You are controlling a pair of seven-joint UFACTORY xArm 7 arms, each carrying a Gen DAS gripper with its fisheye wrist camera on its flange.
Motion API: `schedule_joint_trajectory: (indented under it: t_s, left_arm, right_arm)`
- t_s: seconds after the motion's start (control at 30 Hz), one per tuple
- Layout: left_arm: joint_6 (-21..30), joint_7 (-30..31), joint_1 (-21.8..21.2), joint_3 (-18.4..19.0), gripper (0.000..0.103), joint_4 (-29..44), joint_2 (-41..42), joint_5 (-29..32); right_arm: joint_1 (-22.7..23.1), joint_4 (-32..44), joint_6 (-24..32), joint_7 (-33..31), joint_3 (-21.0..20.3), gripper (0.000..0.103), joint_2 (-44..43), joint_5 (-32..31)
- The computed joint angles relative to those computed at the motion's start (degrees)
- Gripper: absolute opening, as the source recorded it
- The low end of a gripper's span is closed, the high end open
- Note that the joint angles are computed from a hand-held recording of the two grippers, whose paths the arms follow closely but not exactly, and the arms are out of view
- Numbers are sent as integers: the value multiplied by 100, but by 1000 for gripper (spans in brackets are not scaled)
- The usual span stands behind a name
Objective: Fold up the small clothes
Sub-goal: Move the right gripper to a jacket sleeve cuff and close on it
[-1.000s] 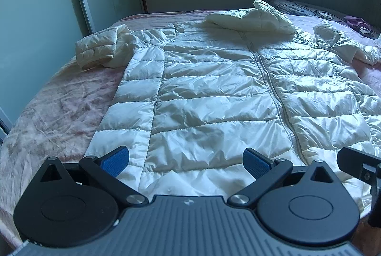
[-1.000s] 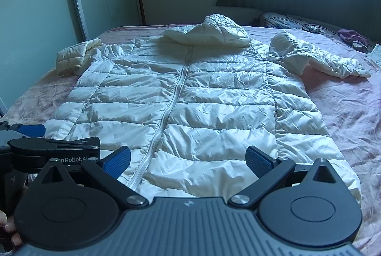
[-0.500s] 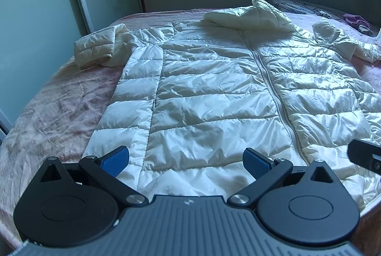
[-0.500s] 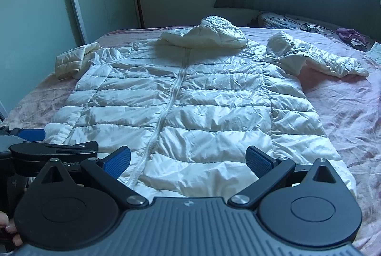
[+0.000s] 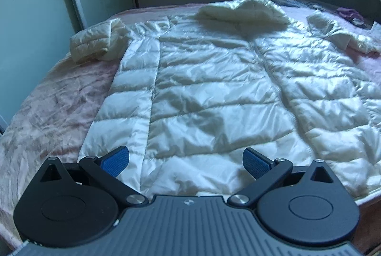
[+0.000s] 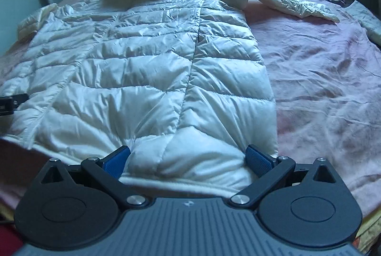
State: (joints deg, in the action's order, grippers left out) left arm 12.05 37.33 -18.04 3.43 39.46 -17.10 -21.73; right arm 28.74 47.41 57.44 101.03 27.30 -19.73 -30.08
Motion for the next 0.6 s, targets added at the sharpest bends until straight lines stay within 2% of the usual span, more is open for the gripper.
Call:
schedule_joint_trajectory:
  t_s: [0.07, 0.17, 0.23, 0.33, 0.4, 0.5, 0.6]
  left_arm:
    - [-40, 179, -196, 119, 103, 30, -47, -224]
    - [-142, 365, -425, 186, 103, 105, -33, -482]
    - [-160, 576, -623, 275, 103, 170, 10, -708]
    - [-224, 456, -507, 37, 103, 263, 157, -603]
    - [-261, 132, -274, -237, 103, 329, 278, -274]
    - [-203, -89, -199, -329, 103, 464, 409, -105]
    - [-175, -202, -145, -388, 103, 615, 546, -20]
  right_arm:
    - [-93, -228, -322, 308, -2, 103, -402, -230]
    - [-429, -315, -435, 764, 171, 103, -796, -547]
    - [-591, -231, -441, 689, 193, 103, -809, -587]
    - [-779, 22, -423, 480, 271, 103, -611, -761]
    - [-877, 164, -606, 429, 309, 103, -491, -1041]
    - [-1037, 409, -703, 436, 372, 103, -354, -1446]
    - [-1130, 773, -558, 340, 371, 103, -47, -1812]
